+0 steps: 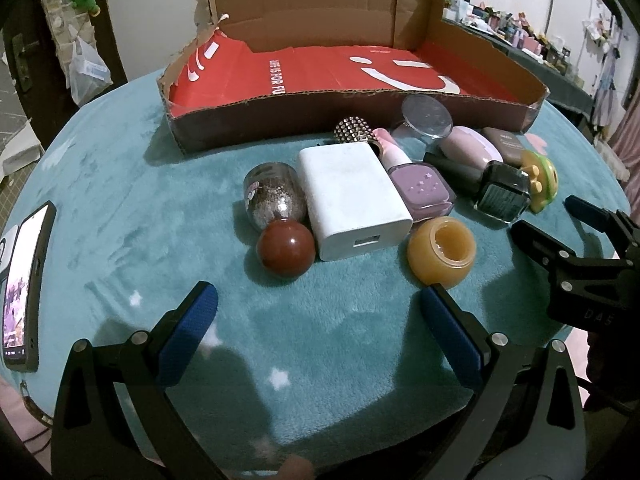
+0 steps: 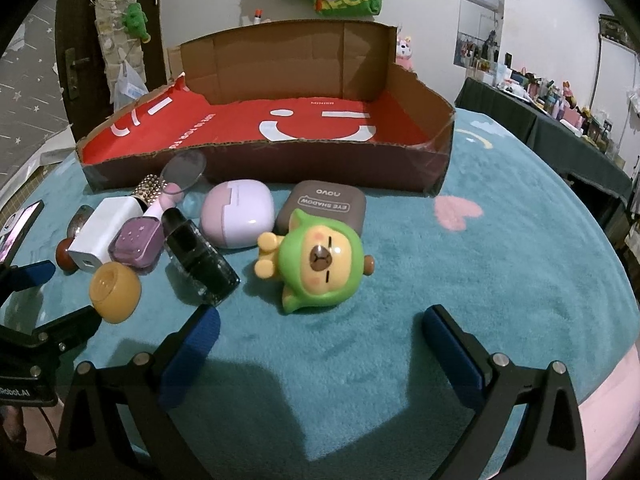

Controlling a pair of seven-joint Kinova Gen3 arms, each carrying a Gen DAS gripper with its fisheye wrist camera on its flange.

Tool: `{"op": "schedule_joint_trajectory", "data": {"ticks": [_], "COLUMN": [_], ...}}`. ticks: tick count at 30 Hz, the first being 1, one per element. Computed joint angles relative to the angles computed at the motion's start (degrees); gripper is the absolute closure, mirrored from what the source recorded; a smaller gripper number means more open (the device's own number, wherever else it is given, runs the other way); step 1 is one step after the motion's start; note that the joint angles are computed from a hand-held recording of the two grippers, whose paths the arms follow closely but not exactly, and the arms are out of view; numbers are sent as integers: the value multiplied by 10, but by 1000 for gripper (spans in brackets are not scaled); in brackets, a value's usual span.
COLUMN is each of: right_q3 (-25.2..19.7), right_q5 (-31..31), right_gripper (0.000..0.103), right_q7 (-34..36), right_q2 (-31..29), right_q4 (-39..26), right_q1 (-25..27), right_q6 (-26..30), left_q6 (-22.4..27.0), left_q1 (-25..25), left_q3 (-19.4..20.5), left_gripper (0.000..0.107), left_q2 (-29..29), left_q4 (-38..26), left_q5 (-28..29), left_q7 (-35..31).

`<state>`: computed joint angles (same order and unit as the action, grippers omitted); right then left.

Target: Organize rigid objects

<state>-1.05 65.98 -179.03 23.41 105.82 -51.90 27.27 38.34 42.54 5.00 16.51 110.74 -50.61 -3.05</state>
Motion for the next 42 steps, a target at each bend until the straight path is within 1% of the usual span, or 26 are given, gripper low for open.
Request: {"op": "schedule_joint_trajectory", "data": {"ticks": [5,21,28,42], "right_q3": [2,-13,-25,-46], "right_q5": [18,66,101,113], "right_gripper": [0,0,0,0], "right_q7": [-21,-72,-108,-120], "right_q2": [3,3,2,3], "right_q4": [2,11,21,22], "right_q1": [-5,3,8,22], "right_q6": [1,8,16,25], "left_q6": [1,5,4,4], "left_q1": [5,4,9,9], "left_q3": [-1,1,0,3], "left_gripper": [4,4,4,4], "left_q2": [-1,1,1,1], "left_q4": [4,1,5,9], "left_q5": [-10,-6,-23,-33], "left_q7": [15,22,42,52]}}
